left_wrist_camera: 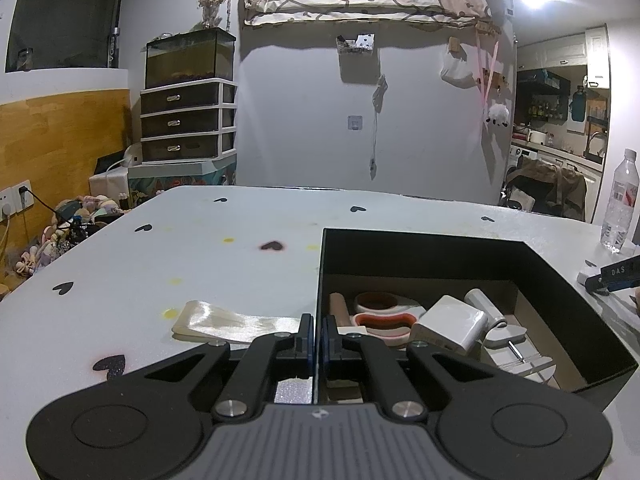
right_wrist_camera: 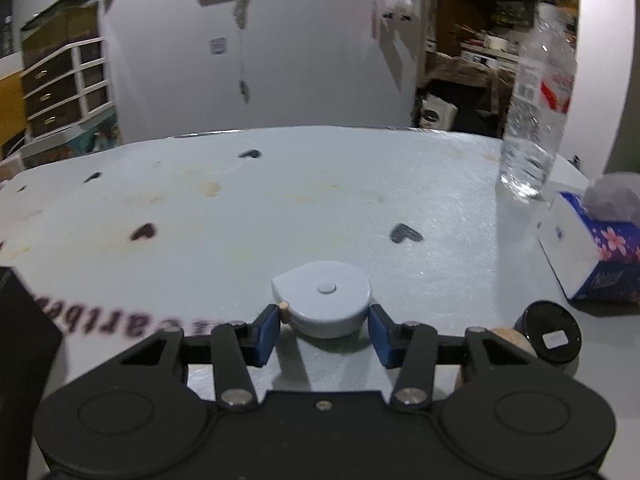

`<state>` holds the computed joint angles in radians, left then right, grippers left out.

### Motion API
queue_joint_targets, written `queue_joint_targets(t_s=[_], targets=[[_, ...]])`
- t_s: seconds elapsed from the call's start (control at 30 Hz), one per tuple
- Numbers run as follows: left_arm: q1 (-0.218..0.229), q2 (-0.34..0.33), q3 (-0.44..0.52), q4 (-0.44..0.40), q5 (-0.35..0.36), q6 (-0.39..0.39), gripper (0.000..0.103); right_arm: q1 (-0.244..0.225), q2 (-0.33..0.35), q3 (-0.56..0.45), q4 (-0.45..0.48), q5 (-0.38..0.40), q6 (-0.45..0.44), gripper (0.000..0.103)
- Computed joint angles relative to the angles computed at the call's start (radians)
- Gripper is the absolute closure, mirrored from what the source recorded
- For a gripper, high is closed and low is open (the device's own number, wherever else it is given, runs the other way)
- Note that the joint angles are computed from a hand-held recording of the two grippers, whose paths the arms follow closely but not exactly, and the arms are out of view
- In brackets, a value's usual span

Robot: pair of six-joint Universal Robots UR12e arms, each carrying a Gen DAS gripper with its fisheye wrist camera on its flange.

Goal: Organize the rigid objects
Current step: 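Grasp the tape measure with the right tool and drop it into the box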

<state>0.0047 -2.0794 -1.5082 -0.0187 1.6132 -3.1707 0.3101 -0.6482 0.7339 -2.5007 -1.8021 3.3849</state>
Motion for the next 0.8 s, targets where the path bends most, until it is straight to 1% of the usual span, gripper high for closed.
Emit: queue_joint_targets(t_s=[0.1,0.2,0.37,0.47,0.57,0.63,0.73,0.8], targets=[[-0.001,0.000,-0.002,0.001,0.001,0.000,0.099,0.004,-0.027,0.036,-0.049,0.040,-0.039,0.054],[0.000,0.002,0.003,-0.014,0.001,-0.006,0.099,0.008,-0.051,0.060,-0.090,0.099,-0.074,0.054],[-0.002,0.005,0.014,-0.047,0.006,-0.016,0.099,0.015,-0.080,0.077,-0.141,0.228,-0.143,0.054],[-0.005,0.006,0.021,-0.066,0.018,-0.017,0.100,0.019,-0.083,0.064,-0.146,0.311,-0.183,0.054],[-0.009,0.006,0.027,-0.082,0.030,-0.021,0.100,0.021,-0.079,0.042,-0.133,0.386,-0.216,0.054],[-0.010,0.008,0.029,-0.091,0.033,-0.025,0.100,0.023,-0.068,0.014,-0.106,0.433,-0.240,0.054],[-0.012,0.009,0.032,-0.102,0.038,-0.025,0.100,0.028,-0.041,-0.048,-0.042,0.482,-0.272,0.054],[-0.014,0.009,0.034,-0.106,0.043,-0.024,0.100,0.032,-0.023,-0.086,0.002,0.495,-0.287,0.054]])
